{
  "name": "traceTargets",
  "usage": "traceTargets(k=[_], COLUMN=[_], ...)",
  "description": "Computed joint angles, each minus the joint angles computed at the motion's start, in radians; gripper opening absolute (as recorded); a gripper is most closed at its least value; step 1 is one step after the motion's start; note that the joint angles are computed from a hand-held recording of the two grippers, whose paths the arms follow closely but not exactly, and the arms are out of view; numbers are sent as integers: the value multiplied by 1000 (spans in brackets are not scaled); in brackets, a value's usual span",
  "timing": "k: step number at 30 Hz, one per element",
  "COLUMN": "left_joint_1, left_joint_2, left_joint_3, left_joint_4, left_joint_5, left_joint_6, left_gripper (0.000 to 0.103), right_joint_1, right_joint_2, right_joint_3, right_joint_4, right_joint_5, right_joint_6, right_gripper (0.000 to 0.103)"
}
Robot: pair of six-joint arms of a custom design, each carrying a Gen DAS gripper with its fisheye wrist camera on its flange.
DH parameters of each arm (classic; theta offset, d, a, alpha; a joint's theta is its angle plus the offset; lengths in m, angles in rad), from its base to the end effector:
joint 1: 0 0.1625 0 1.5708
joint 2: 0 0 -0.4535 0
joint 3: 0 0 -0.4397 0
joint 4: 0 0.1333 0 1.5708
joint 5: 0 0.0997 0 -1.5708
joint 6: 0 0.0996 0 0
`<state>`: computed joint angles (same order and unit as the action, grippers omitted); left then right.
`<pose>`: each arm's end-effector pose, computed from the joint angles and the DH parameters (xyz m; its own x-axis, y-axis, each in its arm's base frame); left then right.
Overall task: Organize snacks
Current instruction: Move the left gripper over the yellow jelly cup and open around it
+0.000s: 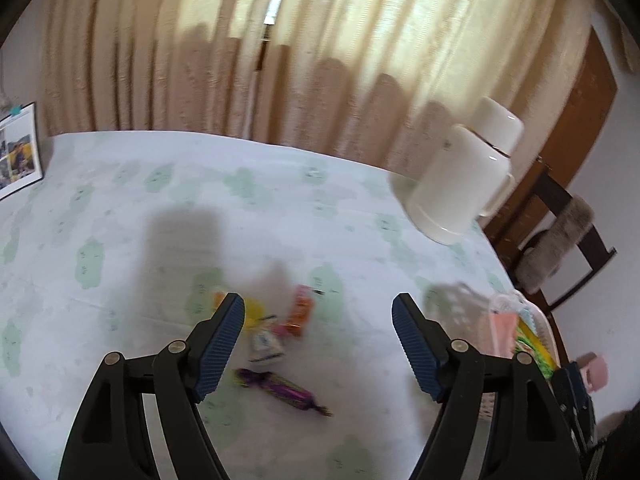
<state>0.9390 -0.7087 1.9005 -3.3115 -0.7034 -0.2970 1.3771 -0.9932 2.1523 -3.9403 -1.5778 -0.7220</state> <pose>-0.2006 -0.6285 0.0462 -0.8713 -0.1432 -0.4694 0.2602 0.6761 -0.6893 0.0239 -0.5671 0.1976 -0.7803 -0.0794 0.6203 -0.5967 0.3912 -0.7006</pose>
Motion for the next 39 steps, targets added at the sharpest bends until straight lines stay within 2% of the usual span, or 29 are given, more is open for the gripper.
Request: traceTargets(k=[5,8,11,13,17,22,26,30,39], left_joint_1=[32,51,64,74,95,114,123,129,144], left_joint_2=[7,22,36,39,50,64,73,78,82], left_joint_3=[-16,-37,-57,-64,-89,-119,-141,-144,-148], left_joint_4=[36,70,99,113,157,204,247,249,254], left_joint_5=[27,40,52,47,48,43,40,51,38], left_joint_6=[-27,-41,-49,-55,-76,-83,-83,-80,-97], left_gripper=[73,73,73,73,73,72,60,51,48], right_joint_1=[8,11,11,16,24,25,19,25,32], right_joint_2=[11,12,-18,-36,-53,-50,-54,-48,-45], right_joint_3=[11,30,45,46,38,30,17,14,11], right_joint_4=[5,38,196,322,487,535,573,576,587], right_joint_5=[20,66,113,122,116,95,90,79,62], right_joint_6=[-62,-138,-198,-243,-297,-299,-266,-270,-279], right_gripper=[70,70,74,74,74,74,74,74,74])
